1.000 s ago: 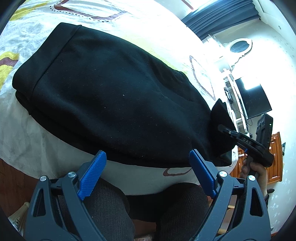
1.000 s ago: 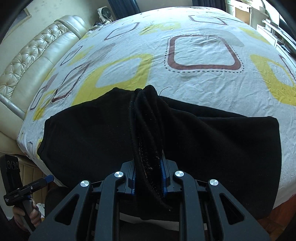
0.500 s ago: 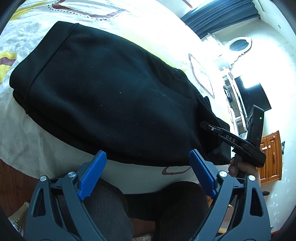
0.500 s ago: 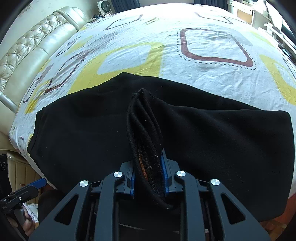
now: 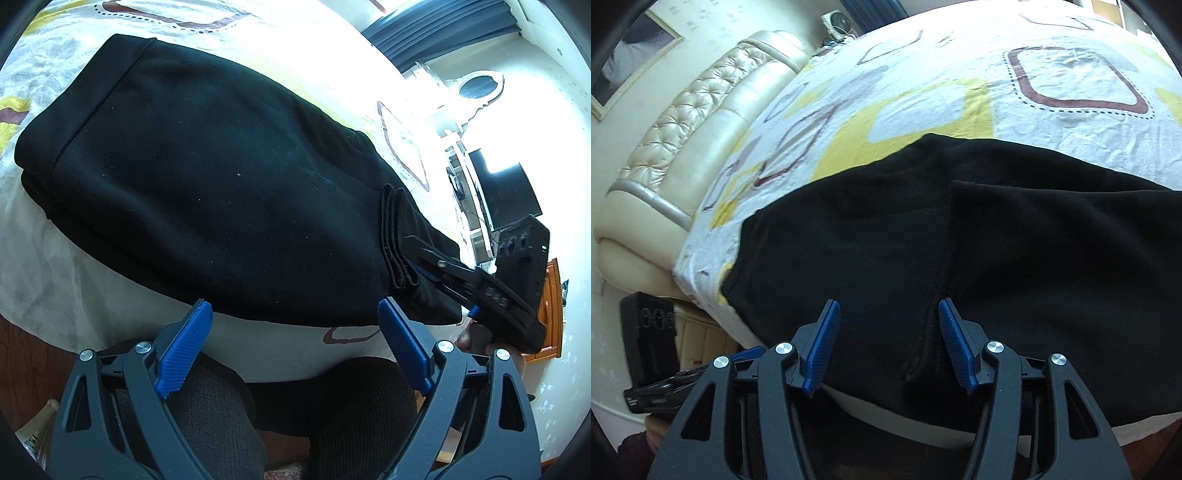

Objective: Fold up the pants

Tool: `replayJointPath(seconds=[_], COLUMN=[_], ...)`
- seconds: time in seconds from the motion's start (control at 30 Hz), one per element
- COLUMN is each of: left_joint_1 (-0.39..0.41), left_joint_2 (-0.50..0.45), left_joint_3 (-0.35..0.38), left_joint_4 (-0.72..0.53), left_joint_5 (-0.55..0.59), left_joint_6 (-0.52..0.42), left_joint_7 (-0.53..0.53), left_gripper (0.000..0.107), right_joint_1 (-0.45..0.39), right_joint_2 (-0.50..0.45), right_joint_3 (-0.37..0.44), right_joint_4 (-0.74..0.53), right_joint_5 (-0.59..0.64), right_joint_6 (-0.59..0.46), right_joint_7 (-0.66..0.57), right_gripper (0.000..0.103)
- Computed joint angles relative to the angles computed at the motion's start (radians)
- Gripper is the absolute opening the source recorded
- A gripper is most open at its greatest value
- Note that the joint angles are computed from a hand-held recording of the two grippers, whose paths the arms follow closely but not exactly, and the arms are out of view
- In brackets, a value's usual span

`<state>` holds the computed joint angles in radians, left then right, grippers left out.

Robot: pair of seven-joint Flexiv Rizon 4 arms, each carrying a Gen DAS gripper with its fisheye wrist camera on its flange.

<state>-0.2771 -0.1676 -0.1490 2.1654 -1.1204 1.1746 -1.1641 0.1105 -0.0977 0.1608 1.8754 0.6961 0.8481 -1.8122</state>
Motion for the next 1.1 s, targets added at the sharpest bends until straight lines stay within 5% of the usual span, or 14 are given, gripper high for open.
replayJointPath(seconds=[0.1, 0.33, 0.5, 0.7, 0.77, 0.83, 1.0, 1.1], left_joint_1=[-0.006, -0.039, -0.034, -0.026, -0.024, -0.022, -0.015, -0.011], left_joint_2=[0.002, 0.006, -0.008, -0.018, -0.02, -0.022, -0.025, -0.022], left_joint_3=[-0.005, -0.024, -0.021, -0.02, -0.021, -0.022, -0.023, -0.02], left_joint_4=[0.001, -0.005, -0.013, -0.009, -0.006, -0.005, -0.004, -0.002], left_joint_5=[-0.003, -0.029, -0.002, 0.03, 0.033, 0.04, 0.04, 0.05], left_joint_6=[0.02, 0.121, 0.09, 0.057, 0.055, 0.05, 0.032, 0.027], left_joint_7=[0.024, 0.143, 0.109, 0.047, 0.04, 0.024, 0.011, 0.014], left_gripper=[0.091, 0.091, 0.091, 0.091, 0.091, 0.091, 0.091, 0.091], right_joint_1=[-0.059, -0.17, -0.276, -0.44, -0.479, -0.48, -0.523, -0.556], right_joint_2=[0.039, 0.097, -0.021, -0.181, -0.213, -0.229, -0.234, -0.227], right_joint_3=[-0.025, -0.165, -0.224, -0.189, -0.165, -0.148, -0.118, -0.116], right_joint_4=[-0.039, -0.041, -0.076, -0.194, -0.221, -0.225, -0.222, -0.221], right_joint_5=[0.154, 0.215, 0.18, 0.395, 0.434, 0.408, 0.432, 0.461], right_joint_6=[-0.133, -0.109, -0.055, -0.262, -0.303, -0.283, -0.303, -0.362], right_joint_7=[-0.145, -0.251, -0.136, -0.146, -0.158, -0.137, -0.142, -0.139], right_gripper=[0.057, 0.067, 0.067, 0.067, 0.042, 0.028, 0.026, 0.034])
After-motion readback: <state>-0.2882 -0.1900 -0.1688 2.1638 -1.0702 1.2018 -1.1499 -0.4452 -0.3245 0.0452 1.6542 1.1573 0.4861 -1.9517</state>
